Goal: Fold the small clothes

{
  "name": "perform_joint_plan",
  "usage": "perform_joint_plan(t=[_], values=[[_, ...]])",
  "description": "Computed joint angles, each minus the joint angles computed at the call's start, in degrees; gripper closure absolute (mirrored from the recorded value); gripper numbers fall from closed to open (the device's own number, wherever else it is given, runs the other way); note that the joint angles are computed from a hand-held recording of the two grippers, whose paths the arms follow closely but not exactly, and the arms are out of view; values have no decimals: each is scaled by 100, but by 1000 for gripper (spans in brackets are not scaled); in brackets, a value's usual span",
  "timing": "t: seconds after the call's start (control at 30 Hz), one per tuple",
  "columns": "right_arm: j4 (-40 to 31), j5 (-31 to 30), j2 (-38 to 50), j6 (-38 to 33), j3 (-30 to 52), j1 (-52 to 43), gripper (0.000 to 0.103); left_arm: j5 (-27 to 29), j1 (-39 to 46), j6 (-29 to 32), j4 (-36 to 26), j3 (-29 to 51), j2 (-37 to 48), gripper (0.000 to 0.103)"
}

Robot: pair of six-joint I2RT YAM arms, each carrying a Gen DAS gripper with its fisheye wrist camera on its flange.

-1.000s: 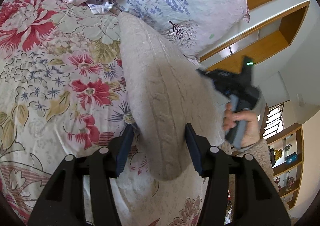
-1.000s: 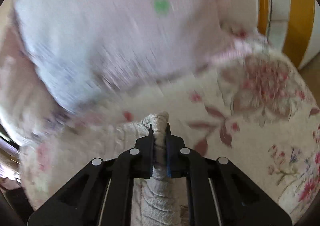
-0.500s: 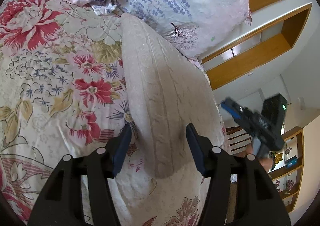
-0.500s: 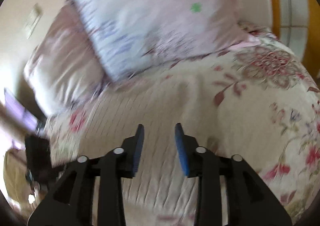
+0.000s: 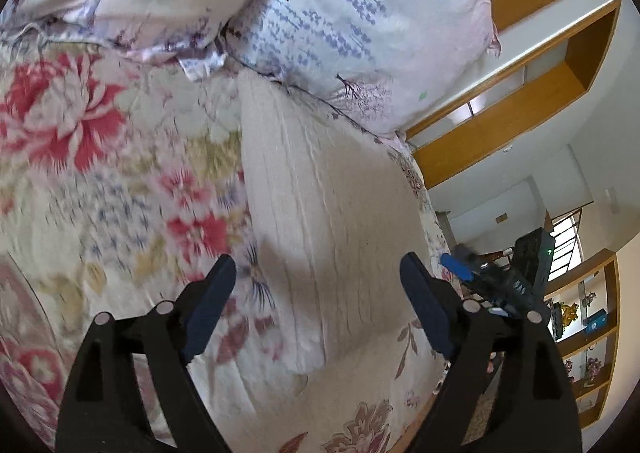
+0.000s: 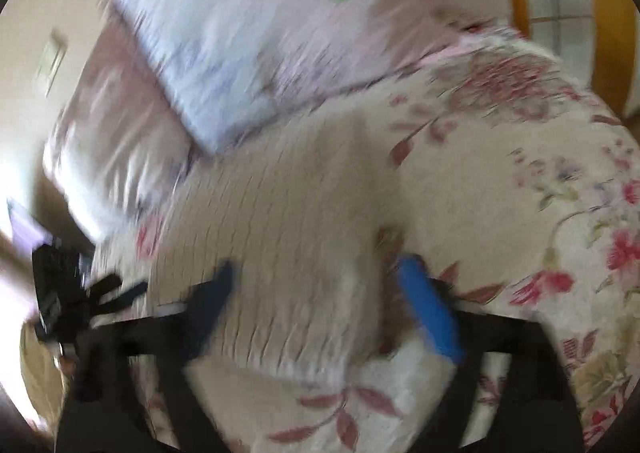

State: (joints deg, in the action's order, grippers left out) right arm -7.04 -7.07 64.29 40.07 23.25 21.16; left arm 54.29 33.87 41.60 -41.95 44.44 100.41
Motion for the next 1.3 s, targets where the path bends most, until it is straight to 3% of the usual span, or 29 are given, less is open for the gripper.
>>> perform_joint_plan(t=[0.13,0.2,0.43,0.67,0.77,0.93,1.0,1.07,1.17,1.3], values=[[702,-1335,757,162,18,-890,7,-28,-273,-228,-343,544,482,18],[955,-1600,1216,213,132,-1043,8,-72,-398,-530,-162,613,569,18],[1107,-1701,2218,123,559,-953,11,-241,-778,-1222,430,616,668,19],[1598,-2079,2646,20,530,-959,25,-175,-1105,-1641,720,774,993,22],[1933,-2564,2921,35,509,-1039,38,-106,-1256,-1785,781,873,1209,30],[2913,-3108,3249,189,219,-1177,41,29,-1311,-2050,1103,800,1246,33],[3155,-3180,3346,255,138,-1180,50,32,-1371,-2209,1306,729,1228,37],[3449,-3167,3371,396,-1,-1112,62,100,-1431,-2293,1491,658,1254,49],[3619,-2944,3112,611,-170,-951,68,157,-1432,-2339,1785,392,1058,59],[3509,-2557,2447,817,-299,-594,70,398,-1313,-1958,1382,439,914,64]])
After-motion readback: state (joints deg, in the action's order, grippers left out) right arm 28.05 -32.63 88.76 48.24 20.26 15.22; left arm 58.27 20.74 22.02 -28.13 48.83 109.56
